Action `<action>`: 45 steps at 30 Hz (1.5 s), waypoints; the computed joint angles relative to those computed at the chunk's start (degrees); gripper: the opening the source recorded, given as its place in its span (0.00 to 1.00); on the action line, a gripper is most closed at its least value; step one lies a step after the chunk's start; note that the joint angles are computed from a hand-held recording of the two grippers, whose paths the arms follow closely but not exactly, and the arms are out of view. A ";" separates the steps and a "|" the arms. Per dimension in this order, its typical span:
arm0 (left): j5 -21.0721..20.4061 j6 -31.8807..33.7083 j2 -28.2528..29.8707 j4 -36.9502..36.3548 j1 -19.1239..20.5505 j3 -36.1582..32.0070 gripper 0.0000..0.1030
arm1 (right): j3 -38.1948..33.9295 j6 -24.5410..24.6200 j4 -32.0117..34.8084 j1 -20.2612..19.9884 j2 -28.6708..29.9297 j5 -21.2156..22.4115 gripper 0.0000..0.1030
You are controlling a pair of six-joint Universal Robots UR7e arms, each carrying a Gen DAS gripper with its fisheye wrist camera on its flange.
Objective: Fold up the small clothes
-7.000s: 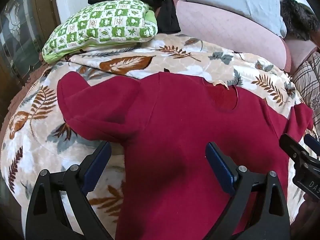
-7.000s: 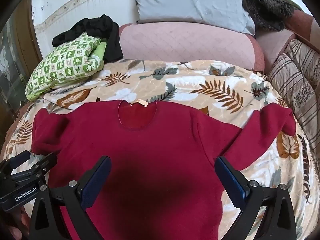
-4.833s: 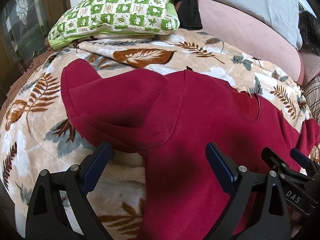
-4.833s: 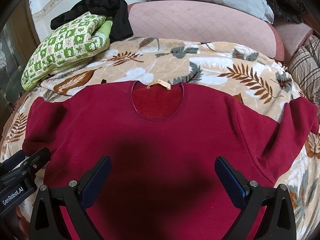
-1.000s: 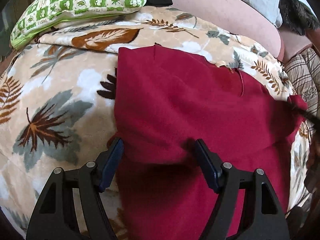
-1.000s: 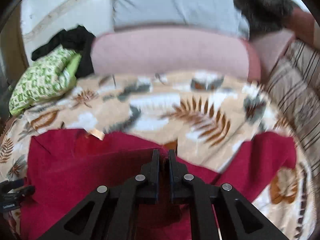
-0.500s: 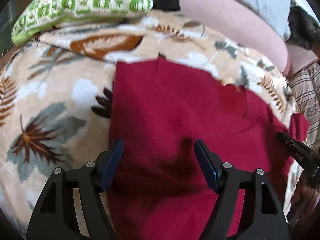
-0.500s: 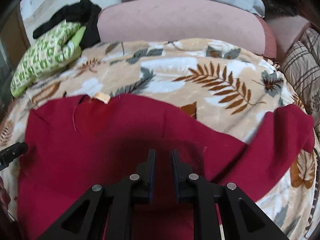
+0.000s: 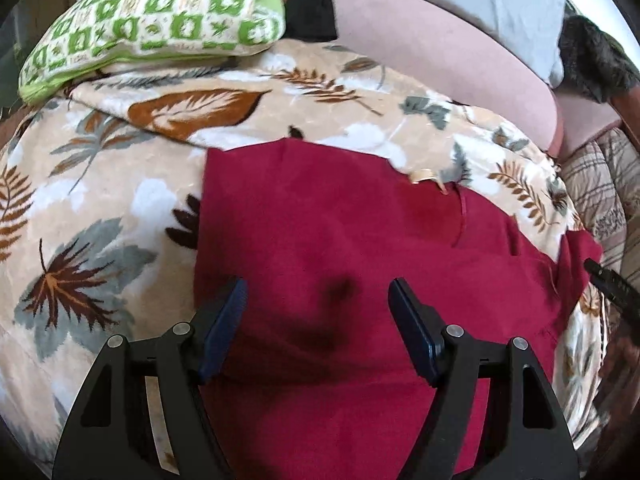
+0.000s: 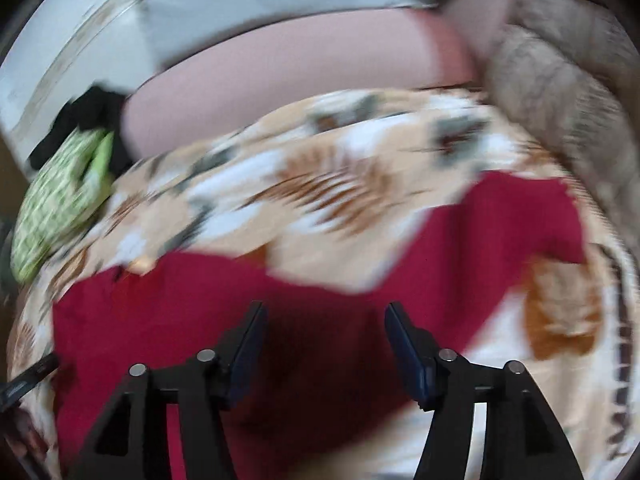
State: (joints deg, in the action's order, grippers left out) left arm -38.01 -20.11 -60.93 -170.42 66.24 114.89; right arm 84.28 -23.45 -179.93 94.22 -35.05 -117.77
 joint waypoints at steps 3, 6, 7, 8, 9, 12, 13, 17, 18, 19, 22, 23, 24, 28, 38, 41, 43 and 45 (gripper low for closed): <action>-0.19 0.44 0.71 1.33 -0.49 -0.81 0.71 | -0.60 5.42 -0.09 -2.18 -2.52 -0.13 0.57; -0.54 0.66 1.64 2.20 -0.56 -1.65 0.71 | -2.92 9.65 0.22 -3.72 -3.31 -0.05 0.57; -0.63 0.58 1.88 2.48 -0.52 -1.84 0.71 | -3.97 10.89 0.76 -4.11 -3.24 -0.09 0.57; -0.88 0.46 2.20 2.97 -0.41 -2.18 0.71 | -5.30 12.42 2.10 -4.62 -3.14 0.17 0.57; -1.13 0.35 2.45 3.54 -0.24 -2.50 0.71 | -6.80 14.21 4.26 -5.23 -3.06 1.40 0.57; -1.57 0.11 3.00 5.58 0.25 -3.33 0.71 | -10.74 17.75 9.29 -6.66 -2.22 5.80 0.57; -1.50 0.06 3.11 6.06 0.35 -3.48 0.71 | -12.28 17.88 10.32 -6.96 -1.54 6.71 0.57; -1.99 -1.12 2.45 6.93 0.90 -3.39 0.71 | -14.69 13.88 8.71 -7.01 0.20 7.20 0.14; -2.19 -1.34 2.10 6.73 0.95 -3.17 0.71 | -14.77 12.66 8.72 -6.75 0.16 7.30 0.09; -2.41 -1.63 1.44 5.96 1.01 -2.74 0.71 | -13.70 10.89 7.92 -6.30 -0.51 8.95 0.08; -2.09 -2.15 -0.11 3.85 1.02 -1.95 0.71 | -9.84 4.78 6.34 -4.29 -2.69 13.90 0.08; -2.01 -2.29 -0.60 3.18 1.01 -1.76 0.71 | -8.34 1.94 6.19 -3.05 -3.37 15.24 0.08; -2.00 -2.41 -1.14 2.42 0.99 -1.49 0.71 | -6.52 -1.42 6.07 -1.55 -4.02 16.99 0.08; -1.67 -2.74 -2.90 -0.34 0.71 -0.32 0.71 | -1.33 -11.69 10.82 4.06 -4.01 21.36 0.08; -5.12 -4.39 -5.40 -0.81 1.51 2.08 0.71 | 2.27 -16.89 22.67 6.45 5.68 13.99 0.29; -6.54 -2.52 -4.59 -1.95 1.42 1.87 0.71 | 5.09 -15.30 21.88 4.98 2.64 16.78 0.38; -8.62 -2.16 -4.15 -2.49 1.55 1.55 0.71 | 6.40 -14.58 20.24 4.39 1.01 16.18 0.40; -11.64 -1.93 -3.58 -3.84 1.79 1.33 0.71 | 7.59 -13.75 18.55 3.83 -0.61 15.77 0.42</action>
State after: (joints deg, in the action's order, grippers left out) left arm -49.65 -22.04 -64.51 -174.27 68.03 116.22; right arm 91.87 -37.20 -161.38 98.06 -35.66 -102.00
